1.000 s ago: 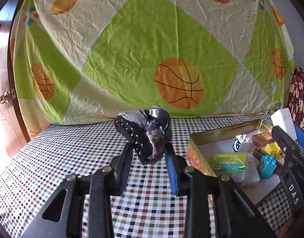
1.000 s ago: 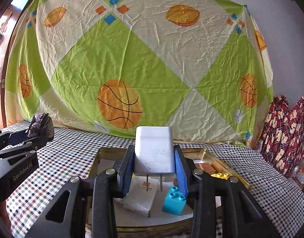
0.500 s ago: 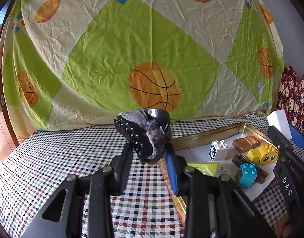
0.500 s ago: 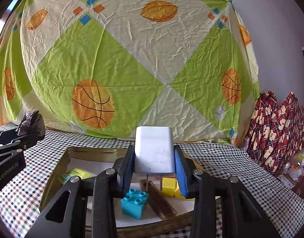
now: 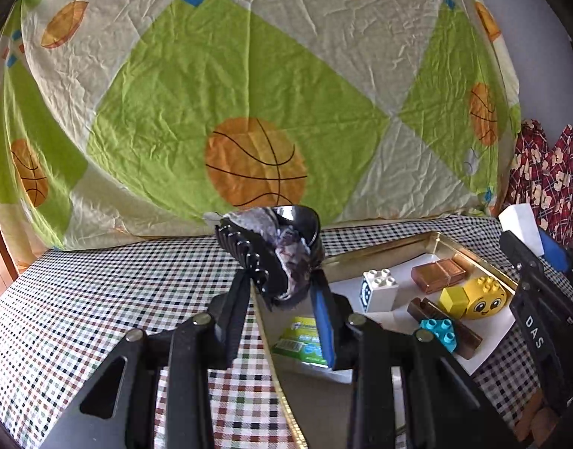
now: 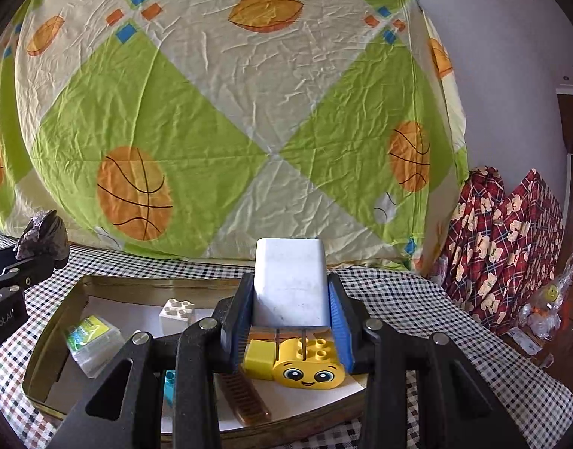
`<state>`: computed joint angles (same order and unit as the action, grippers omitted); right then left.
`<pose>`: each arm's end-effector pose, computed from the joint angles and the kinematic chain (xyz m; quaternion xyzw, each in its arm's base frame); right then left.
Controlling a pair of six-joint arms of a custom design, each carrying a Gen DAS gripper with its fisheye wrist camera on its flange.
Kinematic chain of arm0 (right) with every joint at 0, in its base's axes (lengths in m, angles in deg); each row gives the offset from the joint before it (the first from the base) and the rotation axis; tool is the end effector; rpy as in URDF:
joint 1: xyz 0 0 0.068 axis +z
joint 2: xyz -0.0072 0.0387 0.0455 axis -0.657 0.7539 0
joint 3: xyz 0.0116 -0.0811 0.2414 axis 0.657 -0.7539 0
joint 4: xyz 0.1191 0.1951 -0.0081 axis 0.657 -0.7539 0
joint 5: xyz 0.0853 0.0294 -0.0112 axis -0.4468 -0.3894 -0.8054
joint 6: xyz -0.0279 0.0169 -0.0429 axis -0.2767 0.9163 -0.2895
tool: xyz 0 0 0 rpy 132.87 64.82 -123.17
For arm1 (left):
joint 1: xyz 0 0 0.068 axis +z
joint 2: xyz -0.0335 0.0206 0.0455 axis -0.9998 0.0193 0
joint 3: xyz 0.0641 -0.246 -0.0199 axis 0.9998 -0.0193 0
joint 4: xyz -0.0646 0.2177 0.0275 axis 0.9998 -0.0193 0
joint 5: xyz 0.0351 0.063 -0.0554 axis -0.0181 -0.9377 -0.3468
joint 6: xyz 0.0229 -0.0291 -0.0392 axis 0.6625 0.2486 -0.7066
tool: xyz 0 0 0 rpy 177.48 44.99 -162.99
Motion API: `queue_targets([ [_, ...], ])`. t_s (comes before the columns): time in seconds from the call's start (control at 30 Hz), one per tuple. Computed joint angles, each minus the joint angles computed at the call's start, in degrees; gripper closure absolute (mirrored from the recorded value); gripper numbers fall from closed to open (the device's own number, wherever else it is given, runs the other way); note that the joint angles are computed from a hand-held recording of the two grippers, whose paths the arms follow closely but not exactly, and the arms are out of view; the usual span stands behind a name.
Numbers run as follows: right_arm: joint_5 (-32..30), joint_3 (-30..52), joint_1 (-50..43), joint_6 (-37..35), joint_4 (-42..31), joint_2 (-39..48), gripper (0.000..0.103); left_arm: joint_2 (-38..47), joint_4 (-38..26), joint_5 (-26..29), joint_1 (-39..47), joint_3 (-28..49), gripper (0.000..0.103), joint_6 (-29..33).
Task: Organize rigid objects
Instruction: 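Lower the hair clip and charger into the tin and open both tools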
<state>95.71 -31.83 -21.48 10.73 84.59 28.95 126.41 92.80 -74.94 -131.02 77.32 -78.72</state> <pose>0.2875 0.0807 0.1298 0.0388 0.7664 -0.1455 0.6244 0.3136 -0.2569 0.1313 0.0364 0.8250 -0.0285 0.5632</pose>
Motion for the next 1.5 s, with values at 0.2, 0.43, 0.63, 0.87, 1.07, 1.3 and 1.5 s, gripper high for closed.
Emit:
queue_targets([
  [0.2, -1.35, 1.16, -1.86, 0.07, -1.58, 0.19, 0.063, 2.73, -3.24, 1.05, -1.37, 5.33, 0.071, 0.34],
  [0.43, -2.07, 4.09, -3.04, -1.56, -3.55, 1.64, 0.063, 6.05, -7.02, 1.82, -2.53, 11.4, 0.071, 0.63],
  [0.63, -2.96, 6.5, -4.73, -0.96, -6.48, 2.41, 0.063, 8.1, -10.74, 3.43, -2.69, 15.8, 0.071, -0.62],
  [0.87, -4.08, 9.05, -5.27, -1.67, -8.72, 3.54, 0.063, 10.8, -15.17, 3.77, -2.88, 20.88, 0.071, -1.06],
  [1.07, -5.92, 11.94, -5.87, -1.12, -12.8, 4.47, 0.063, 12.26, -18.71, 5.03, -2.42, 24.24, 0.071, -2.37],
  [1.3, -8.73, 15.1, -7.13, 0.63, -18.24, 5.04, 0.063, 14.03, -23.26, 5.73, -1.81, 28.49, 0.071, -3.68],
  [1.5, -9.95, 18.62, -7.33, 0.9, -23.59, 6.15, 0.063, 15.55, -27.14, 6.79, -1.31, 31.85, 0.071, -4.53],
])
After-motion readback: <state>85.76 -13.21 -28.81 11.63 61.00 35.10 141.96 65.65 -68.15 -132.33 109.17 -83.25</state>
